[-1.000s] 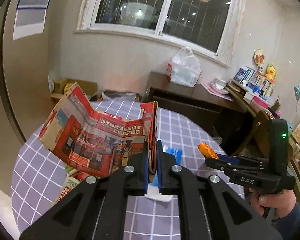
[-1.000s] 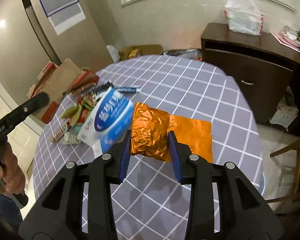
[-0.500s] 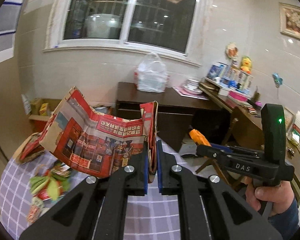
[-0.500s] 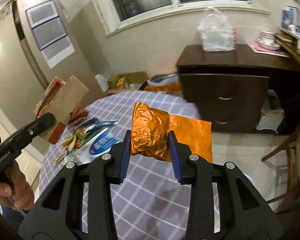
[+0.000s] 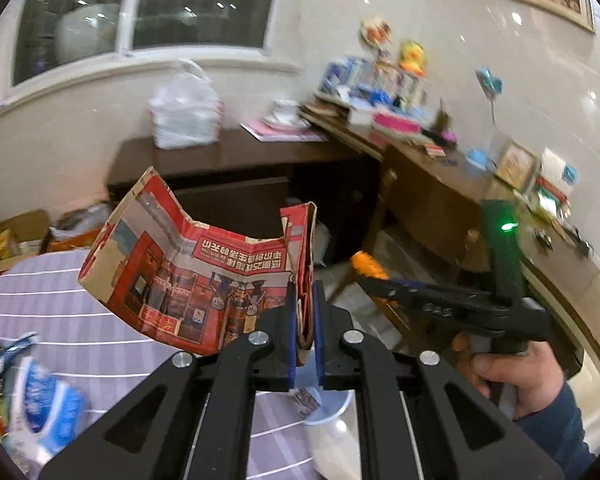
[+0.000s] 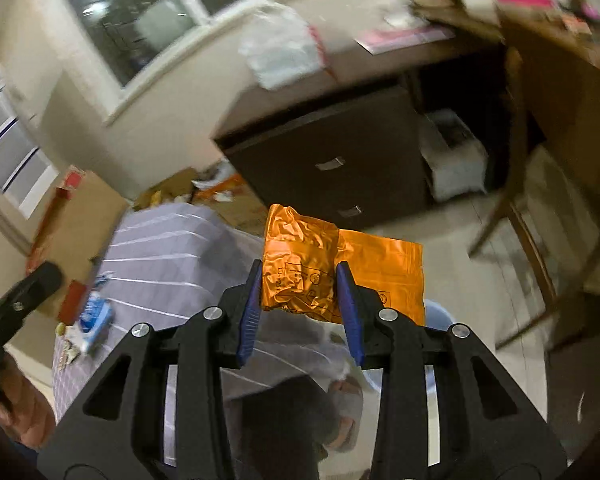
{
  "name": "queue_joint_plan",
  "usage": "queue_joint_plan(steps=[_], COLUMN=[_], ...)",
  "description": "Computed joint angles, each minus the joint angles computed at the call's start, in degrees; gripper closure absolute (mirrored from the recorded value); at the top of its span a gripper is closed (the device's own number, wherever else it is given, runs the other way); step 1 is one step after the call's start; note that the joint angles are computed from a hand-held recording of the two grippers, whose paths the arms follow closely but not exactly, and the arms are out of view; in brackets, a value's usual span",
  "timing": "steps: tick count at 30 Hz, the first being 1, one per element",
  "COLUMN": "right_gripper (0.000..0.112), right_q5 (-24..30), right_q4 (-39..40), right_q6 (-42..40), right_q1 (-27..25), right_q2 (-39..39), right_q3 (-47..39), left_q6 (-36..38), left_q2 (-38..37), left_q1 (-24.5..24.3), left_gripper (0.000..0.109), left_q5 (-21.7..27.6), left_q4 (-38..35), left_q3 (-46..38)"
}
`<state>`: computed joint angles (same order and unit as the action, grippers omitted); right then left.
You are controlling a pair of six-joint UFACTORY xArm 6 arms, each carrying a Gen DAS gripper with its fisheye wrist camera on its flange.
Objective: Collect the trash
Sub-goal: 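Carry the wrapper with the right gripper while the left carries the newspaper, dropping both into the wastebasket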
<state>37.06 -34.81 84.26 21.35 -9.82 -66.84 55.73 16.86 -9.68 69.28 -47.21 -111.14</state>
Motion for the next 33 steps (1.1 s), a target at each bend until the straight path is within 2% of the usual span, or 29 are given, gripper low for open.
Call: queue_joint_plan(steps=[3,8,11,12,13,16,20,21,25,26,28,29,30,31,33], right_gripper=[0.077,0.076,0.067,0.055,0.050,0.048,0.044,0.044,0.041,0.041,0.039,0.038,0.037,0.036,0.026], right_q5=[-5.9,-16.8,-24.6,-26.9,-28.4,-31.7,-31.6,-30.5,-25.6,-24.4,-22.0,-21.6,-20.9,-20.3,-17.9], right_q4=[4.0,12.1,18.8,21.5,23.7,26.4,13.9,10.0,2.1,0.6,-0.2,-0.3,-0.2,-0.2,-0.5], right_q6=[1.1,-0.4,-3.8,-5.6,-7.1,-6.1,7.9,11.8,19.0,20.3,20.6,20.4,19.8,19.5,19.4], right_q1=[-3.0,-7.1,-9.2,-9.6,-9.8,-11.4,-14.5,-15.3,-16.6,-16.6,-16.2,-16.2,-15.9,-15.7,-14.7], right_q2=[-1.8,0.2,2.8,3.5,4.4,4.8,0.0,-2.5,-9.9,-11.8,-13.9,-14.5,-15.3,-15.7,-15.9], right_q3=[7.6,16.4,20.6,21.9,22.5,25.9,30.0,31.3,33.8,34.4,34.5,34.7,34.6,34.6,33.5], left_q6=[-0.2,-2.3,-3.3,-3.6,-3.9,-5.1,-7.5,-8.0,-10.1,-10.5,-11.3,-11.7,-12.6,-13.0,-13.2], left_q2=[0.0,2.4,3.8,4.2,4.7,7.0,10.8,11.8,16.3,17.3,18.8,18.7,18.7,18.0,17.9], left_q1=[-3.0,-7.4,-9.4,-10.2,-11.0,-13.2,-15.8,-16.2,-18.2,-18.7,-19.4,-19.7,-19.9,-19.8,-19.3], left_gripper=[0.102,0.102,0.102,0.102,0.102,0.102,0.102,0.102,0.100,0.096,0.080,0.054,0.032,0.029,0.028], left_q5=[-0.4,-0.6,-0.9,-1.0,-1.1,-0.9,0.2,0.7,3.1,3.7,3.8,3.0,1.7,-0.3,-0.6], left_q4=[2.0,6.0,8.3,9.1,9.9,13.0,17.1,17.8,21.2,22.2,24.1,24.9,26.1,26.2,25.9], left_q3=[1.9,1.9,1.6,1.7,1.6,0.3,-2.3,-3.1,-7.4,-8.4,-9.9,-9.4,-9.1,-7.8,-8.3])
